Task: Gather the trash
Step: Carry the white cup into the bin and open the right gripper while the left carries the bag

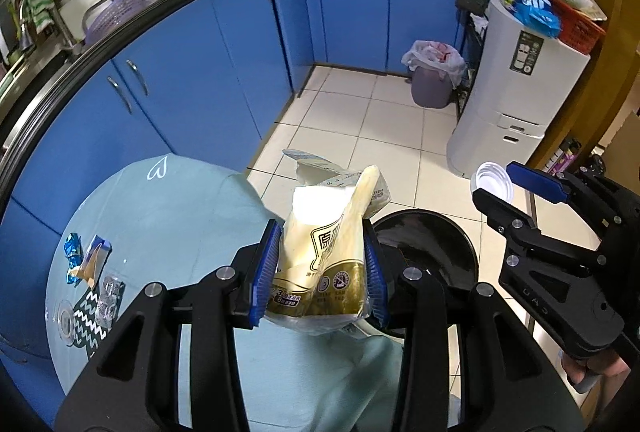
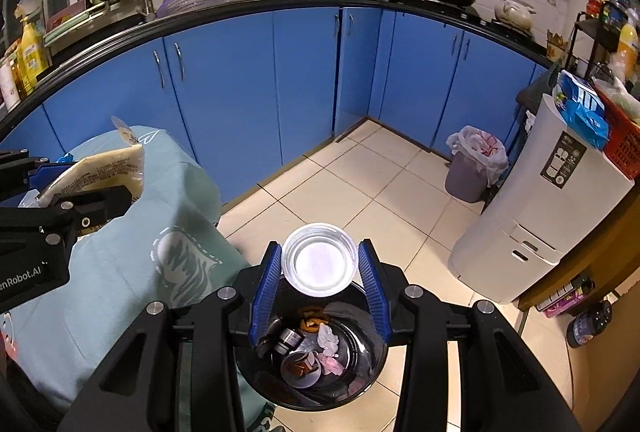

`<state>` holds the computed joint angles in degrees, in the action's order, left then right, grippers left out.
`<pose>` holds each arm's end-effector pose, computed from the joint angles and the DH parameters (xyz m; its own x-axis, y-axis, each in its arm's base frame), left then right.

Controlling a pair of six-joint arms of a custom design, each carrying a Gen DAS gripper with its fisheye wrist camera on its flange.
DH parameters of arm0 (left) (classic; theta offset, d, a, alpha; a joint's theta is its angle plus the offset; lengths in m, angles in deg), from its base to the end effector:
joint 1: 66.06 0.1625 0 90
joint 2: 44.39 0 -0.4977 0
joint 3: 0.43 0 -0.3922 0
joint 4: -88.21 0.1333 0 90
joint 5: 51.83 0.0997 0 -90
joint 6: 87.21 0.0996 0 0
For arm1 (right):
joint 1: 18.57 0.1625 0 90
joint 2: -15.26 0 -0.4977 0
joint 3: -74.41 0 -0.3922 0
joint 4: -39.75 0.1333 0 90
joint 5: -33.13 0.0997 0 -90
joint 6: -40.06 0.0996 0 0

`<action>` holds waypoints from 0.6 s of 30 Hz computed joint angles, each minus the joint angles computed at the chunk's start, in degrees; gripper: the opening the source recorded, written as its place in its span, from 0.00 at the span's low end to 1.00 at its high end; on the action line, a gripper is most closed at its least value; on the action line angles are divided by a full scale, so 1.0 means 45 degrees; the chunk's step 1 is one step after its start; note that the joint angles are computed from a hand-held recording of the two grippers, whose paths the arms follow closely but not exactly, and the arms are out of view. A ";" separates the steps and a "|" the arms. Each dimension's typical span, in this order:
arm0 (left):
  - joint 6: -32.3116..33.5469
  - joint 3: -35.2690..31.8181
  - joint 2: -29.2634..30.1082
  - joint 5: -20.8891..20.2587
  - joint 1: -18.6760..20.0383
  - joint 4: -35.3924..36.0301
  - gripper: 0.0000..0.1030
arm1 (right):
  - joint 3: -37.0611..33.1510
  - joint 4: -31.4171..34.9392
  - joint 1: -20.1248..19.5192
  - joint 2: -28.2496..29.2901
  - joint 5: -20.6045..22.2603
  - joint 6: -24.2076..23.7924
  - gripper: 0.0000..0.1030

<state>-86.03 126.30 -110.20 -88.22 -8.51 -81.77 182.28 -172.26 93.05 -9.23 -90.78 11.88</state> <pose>-0.0925 -0.5433 0.2504 -0.6311 0.1129 -0.7674 0.5203 0.7954 -0.3108 0.3035 -0.5548 -0.0231 -0.6573 -0.3271 0.6790 -0.6787 0.6487 -0.3445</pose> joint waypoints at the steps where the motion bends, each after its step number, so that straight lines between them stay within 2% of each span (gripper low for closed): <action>1: -0.0016 -0.0038 0.0056 -0.0022 -0.0024 0.0044 0.40 | 0.0011 0.0009 -0.0040 -0.0033 0.0020 0.0002 0.38; 18: -0.0077 -0.0446 0.0790 -0.0056 -0.0262 0.0232 0.40 | 0.0355 0.0200 -0.0535 -0.0387 0.0520 0.0067 0.39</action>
